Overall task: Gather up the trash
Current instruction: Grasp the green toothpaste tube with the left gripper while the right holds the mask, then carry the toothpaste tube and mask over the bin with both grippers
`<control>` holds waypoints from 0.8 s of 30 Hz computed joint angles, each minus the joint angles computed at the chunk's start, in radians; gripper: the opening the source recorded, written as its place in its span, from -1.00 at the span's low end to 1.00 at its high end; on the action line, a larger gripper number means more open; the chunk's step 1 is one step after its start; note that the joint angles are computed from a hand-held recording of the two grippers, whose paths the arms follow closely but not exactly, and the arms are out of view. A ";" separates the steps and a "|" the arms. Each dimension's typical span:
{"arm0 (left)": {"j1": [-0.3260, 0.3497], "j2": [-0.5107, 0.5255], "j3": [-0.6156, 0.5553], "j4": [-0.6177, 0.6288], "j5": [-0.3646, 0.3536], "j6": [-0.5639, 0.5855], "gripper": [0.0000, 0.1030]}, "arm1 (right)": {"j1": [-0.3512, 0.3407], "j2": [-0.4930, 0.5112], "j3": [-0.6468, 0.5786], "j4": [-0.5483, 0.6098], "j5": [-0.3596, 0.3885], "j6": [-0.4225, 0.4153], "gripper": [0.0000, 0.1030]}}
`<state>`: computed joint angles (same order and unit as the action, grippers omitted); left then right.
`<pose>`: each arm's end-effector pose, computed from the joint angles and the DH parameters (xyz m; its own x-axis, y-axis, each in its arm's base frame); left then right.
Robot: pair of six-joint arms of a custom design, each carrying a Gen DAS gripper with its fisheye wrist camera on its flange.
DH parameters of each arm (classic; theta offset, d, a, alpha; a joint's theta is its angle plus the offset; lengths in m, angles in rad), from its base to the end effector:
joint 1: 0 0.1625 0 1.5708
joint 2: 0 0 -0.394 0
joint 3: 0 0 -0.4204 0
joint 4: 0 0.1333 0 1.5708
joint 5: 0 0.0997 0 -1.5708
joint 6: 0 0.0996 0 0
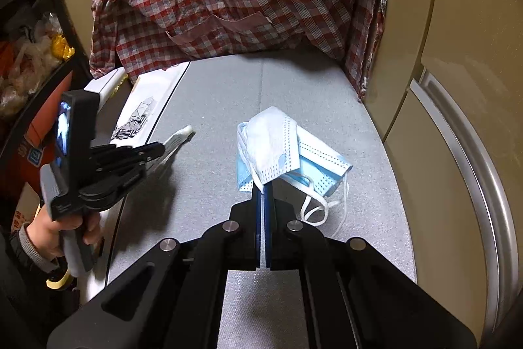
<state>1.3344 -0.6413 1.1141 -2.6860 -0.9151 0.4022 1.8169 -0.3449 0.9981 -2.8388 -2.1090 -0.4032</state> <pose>-0.0027 -0.8398 0.2033 -0.7144 0.1487 -0.6837 0.5077 0.7826 -0.3602 0.2833 -0.7902 0.0279 -0.7541 -0.2395 0.6115 -0.5381 0.7592 -0.3662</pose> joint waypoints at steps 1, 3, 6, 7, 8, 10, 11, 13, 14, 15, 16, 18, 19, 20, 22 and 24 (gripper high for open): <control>-0.002 -0.015 0.018 0.000 0.004 -0.007 -0.93 | 0.001 -0.004 0.007 -0.004 0.002 0.001 -0.97; -0.011 -0.059 0.071 -0.013 0.022 -0.022 -0.93 | 0.004 -0.013 0.022 -0.016 0.011 -0.002 -0.97; -0.025 -0.120 0.146 -0.040 0.038 -0.037 -0.93 | 0.009 -0.023 0.041 -0.025 0.023 -0.007 -0.97; -0.031 -0.144 0.176 -0.052 0.044 -0.044 -0.93 | 0.012 -0.027 0.048 -0.025 0.028 -0.006 -0.97; -0.038 -0.172 0.210 -0.063 0.051 -0.056 -0.93 | 0.014 -0.031 0.056 -0.023 0.033 -0.002 -0.97; -0.056 -0.225 0.275 -0.084 0.075 -0.074 -0.93 | 0.021 -0.037 0.072 -0.017 0.044 0.007 -0.97; -0.064 -0.250 0.304 -0.092 0.086 -0.082 -0.93 | 0.026 -0.041 0.082 -0.016 0.047 0.011 -0.97; -0.082 -0.302 0.367 -0.113 0.113 -0.095 -0.93 | 0.040 -0.051 0.109 -0.022 0.055 0.007 -0.97; -0.089 -0.321 0.389 -0.119 0.123 -0.101 -0.93 | 0.050 -0.054 0.121 -0.031 0.057 -0.003 -0.97; -0.097 -0.348 0.418 -0.123 0.133 -0.111 -0.93 | 0.058 -0.056 0.133 -0.045 0.059 -0.015 -0.97; -0.107 -0.381 0.453 -0.128 0.148 -0.121 -0.93 | 0.068 -0.060 0.148 -0.057 0.063 -0.024 -0.97; -0.121 -0.425 0.499 -0.137 0.176 -0.131 -0.93 | 0.085 -0.068 0.178 -0.074 0.076 -0.030 -0.97; -0.128 -0.447 0.522 -0.140 0.191 -0.137 -0.93 | 0.091 -0.071 0.189 -0.079 0.082 -0.030 -0.97; -0.135 -0.475 0.549 -0.144 0.206 -0.146 -0.93 | 0.100 -0.075 0.204 -0.083 0.092 -0.028 -0.97; -0.145 -0.523 0.592 -0.143 0.228 -0.168 -0.93 | 0.113 -0.076 0.219 -0.079 0.108 -0.027 -0.97; -0.156 -0.581 0.642 -0.148 0.253 -0.187 -0.93 | 0.131 -0.072 0.228 -0.074 0.127 -0.029 -0.97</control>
